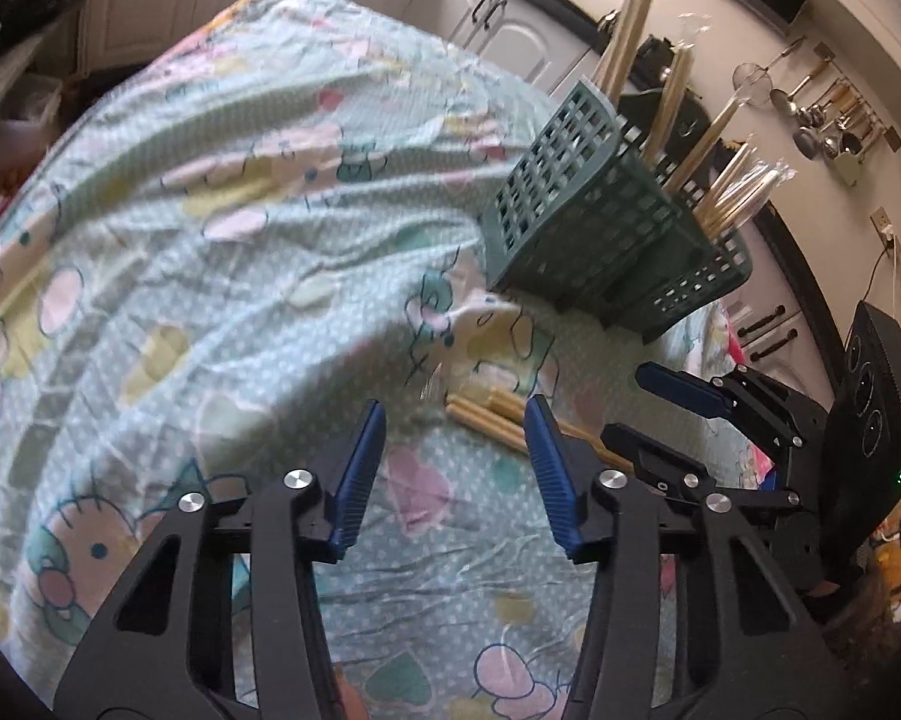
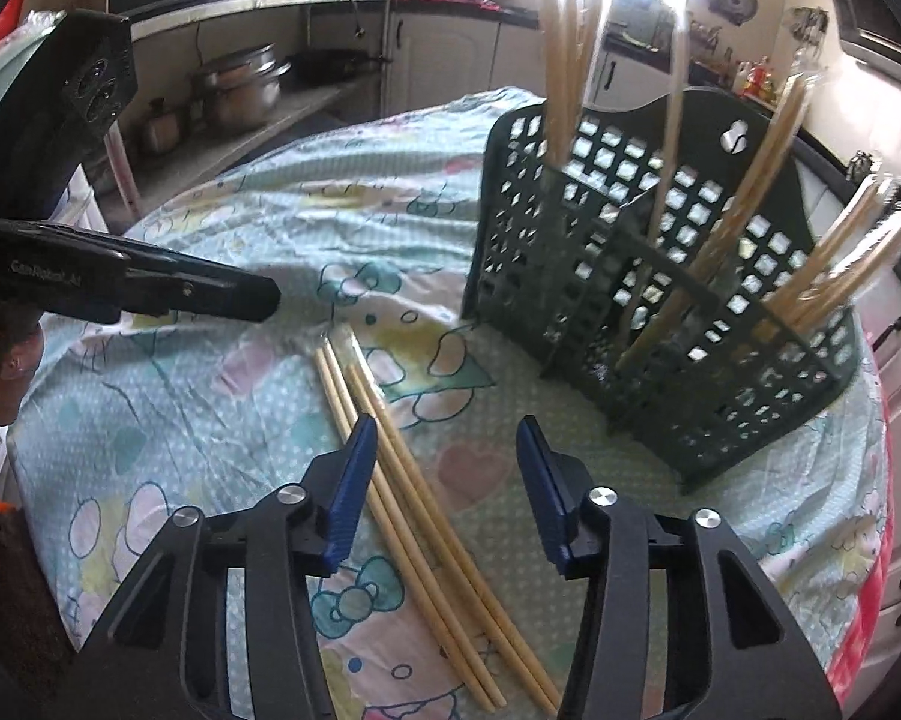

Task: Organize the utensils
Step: 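Close the left gripper on a chopstick while the right gripper grasps another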

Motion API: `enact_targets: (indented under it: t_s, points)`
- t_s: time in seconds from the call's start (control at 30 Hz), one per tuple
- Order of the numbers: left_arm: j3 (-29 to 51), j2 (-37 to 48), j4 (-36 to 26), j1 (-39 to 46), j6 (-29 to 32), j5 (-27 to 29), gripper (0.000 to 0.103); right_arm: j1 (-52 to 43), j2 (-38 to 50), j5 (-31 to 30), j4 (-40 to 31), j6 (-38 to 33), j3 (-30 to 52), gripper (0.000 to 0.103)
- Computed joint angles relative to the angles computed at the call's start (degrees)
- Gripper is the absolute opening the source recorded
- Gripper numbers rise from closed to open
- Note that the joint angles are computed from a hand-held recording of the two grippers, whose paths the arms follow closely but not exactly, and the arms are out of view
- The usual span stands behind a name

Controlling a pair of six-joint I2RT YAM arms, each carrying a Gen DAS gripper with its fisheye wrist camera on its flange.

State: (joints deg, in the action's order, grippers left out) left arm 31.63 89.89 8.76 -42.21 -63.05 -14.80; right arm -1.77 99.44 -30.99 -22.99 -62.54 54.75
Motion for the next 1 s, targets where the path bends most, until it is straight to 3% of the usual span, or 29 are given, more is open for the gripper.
enact_targets:
  t_s: [0.4,0.77,1.0]
  points:
    - [1.51,5.8,3.39,4.2,2.05,4.86,0.022,4.16,4.35,5.06,0.66,-1.39,1.2,0.033]
    - [2.81,8.82,5.32,6.41,3.83,7.23,0.021,8.84,8.66,8.71,2.01,2.43,4.3,0.033]
    - [2.99,9.65,5.91,7.2,4.56,7.78,0.012,11.06,10.27,9.19,0.57,4.84,6.71,0.027]
